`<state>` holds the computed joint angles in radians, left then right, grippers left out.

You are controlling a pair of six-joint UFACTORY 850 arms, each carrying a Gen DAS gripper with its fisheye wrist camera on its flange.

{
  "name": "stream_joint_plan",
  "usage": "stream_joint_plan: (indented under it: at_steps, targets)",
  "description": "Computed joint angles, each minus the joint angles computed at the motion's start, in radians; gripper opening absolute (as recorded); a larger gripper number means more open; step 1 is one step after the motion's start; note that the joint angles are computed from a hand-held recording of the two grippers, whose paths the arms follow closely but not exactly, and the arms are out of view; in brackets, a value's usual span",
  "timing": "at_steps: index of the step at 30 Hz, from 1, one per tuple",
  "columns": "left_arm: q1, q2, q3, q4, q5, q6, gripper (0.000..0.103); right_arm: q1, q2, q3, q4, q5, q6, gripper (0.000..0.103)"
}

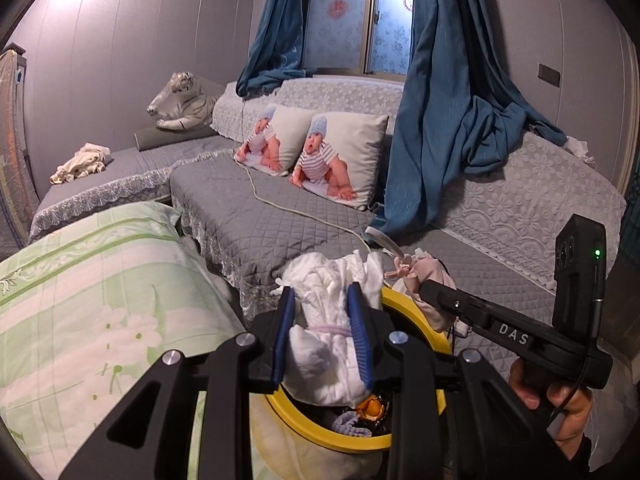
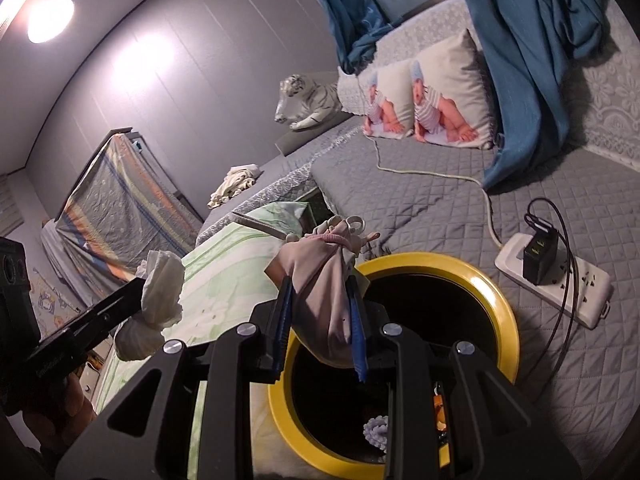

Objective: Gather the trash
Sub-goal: 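Carry the white bundle and pink cloth with both tools over the yellow bin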

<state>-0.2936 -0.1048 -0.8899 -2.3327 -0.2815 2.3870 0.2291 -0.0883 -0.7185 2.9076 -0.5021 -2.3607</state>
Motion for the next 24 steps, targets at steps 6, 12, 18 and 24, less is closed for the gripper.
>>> stream_joint_plan:
  at_steps: [6,12,18,24]
  targets:
    - [-0.016,-0.055,-0.032,0.008,0.017,-0.019,0.026,-0.014,-0.027,-0.004,0.003,0.006,0.022,0.024]
    - [-0.021,-0.139,-0.086,0.147,0.032,-0.157,0.026,-0.019,-0.061,-0.019,0.006,0.029,0.035,0.025]
    - [-0.017,-0.231,-0.153,0.438,0.036,-0.469,0.027,-0.022,-0.103,-0.049,-0.008,0.078,0.07,0.025]
    - [-0.003,-0.302,-0.203,0.598,0.015,-0.651,0.027,-0.038,-0.177,-0.105,-0.106,0.119,0.169,0.025]
